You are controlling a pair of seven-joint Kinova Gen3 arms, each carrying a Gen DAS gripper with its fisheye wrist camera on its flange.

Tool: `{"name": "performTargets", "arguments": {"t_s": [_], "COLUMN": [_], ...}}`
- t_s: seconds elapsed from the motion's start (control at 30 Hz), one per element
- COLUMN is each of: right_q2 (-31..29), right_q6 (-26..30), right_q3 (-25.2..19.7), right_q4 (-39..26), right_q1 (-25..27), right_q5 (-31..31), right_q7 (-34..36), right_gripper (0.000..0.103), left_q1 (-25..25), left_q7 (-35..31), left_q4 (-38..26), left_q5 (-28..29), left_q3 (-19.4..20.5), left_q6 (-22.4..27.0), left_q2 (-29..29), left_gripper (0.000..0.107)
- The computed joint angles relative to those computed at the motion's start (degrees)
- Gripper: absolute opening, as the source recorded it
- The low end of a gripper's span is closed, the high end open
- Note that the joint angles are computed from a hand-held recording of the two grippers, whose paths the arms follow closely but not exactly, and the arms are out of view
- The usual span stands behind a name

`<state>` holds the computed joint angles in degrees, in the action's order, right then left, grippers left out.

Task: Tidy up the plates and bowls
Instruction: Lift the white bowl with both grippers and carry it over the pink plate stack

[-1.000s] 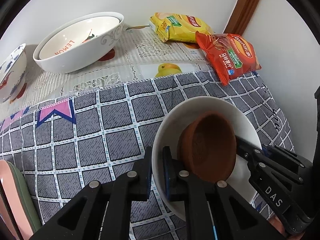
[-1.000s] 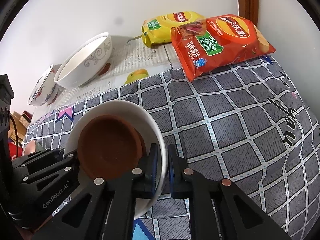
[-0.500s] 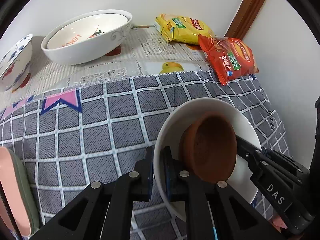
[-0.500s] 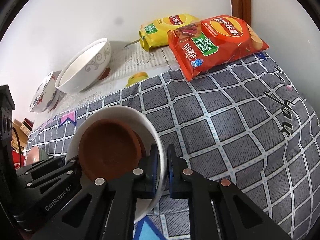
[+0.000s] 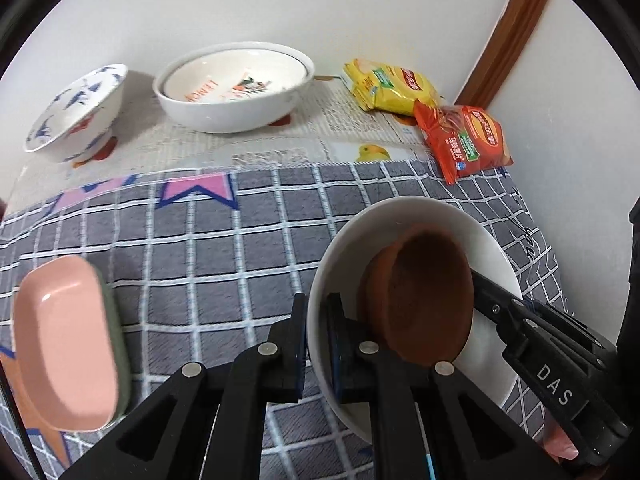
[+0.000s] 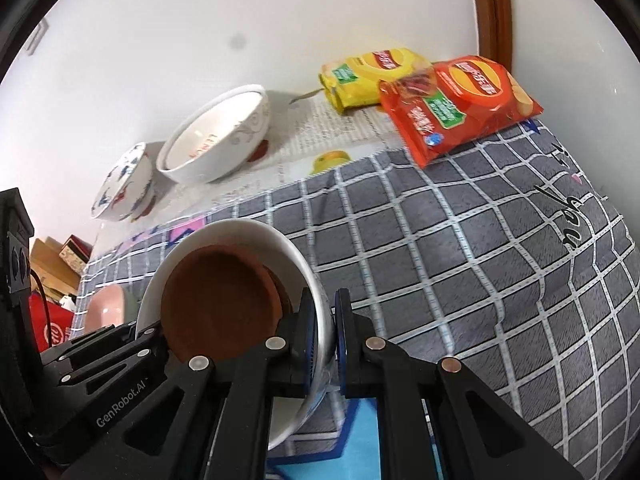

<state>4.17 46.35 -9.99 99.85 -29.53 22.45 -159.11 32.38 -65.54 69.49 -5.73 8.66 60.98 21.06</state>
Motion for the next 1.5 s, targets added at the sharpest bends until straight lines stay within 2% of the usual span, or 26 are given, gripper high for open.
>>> {"name": "performTargets", "arguments": {"t_s": [0.27,0.63,0.93,1.5], "right_q2": [1.86,5.36,8.60,17.18], "right_q6": [2.81,5.54,6.65,6.89], "right_q3": [-1.36,-0.87,0.19,3.05], "right_q4": [-3.75,-9.68,-14.12,-25.35], "right_q1": [-4.25,-9.49,-12.75,-17.54], "right_q5": [2.95,4.40,4.38,0.91], "right_q7": [-3.61,-5.28,-4.52,1.44], "right_gripper": [0.009,0.009,0.009,0.009], "left_q1": [-2.67,-7.56,-11.61,-19.37], "left_q7": [-0.31,-2.75,-5.15,-9.46], "left_q4": [4.41,8.89,11.88,16.34], "left_q5": [0.19,1.38,3.18,5.80], "left_q3": [-0.24,0.02,-0.44,-2.47], "left_q6": [-0.75,-1.54,-2.31,-3.27], "left_q2": [-4.54,-9.23,-11.75,-15.21], "left_gripper": [0.009,0.009,0.009,0.009]}}
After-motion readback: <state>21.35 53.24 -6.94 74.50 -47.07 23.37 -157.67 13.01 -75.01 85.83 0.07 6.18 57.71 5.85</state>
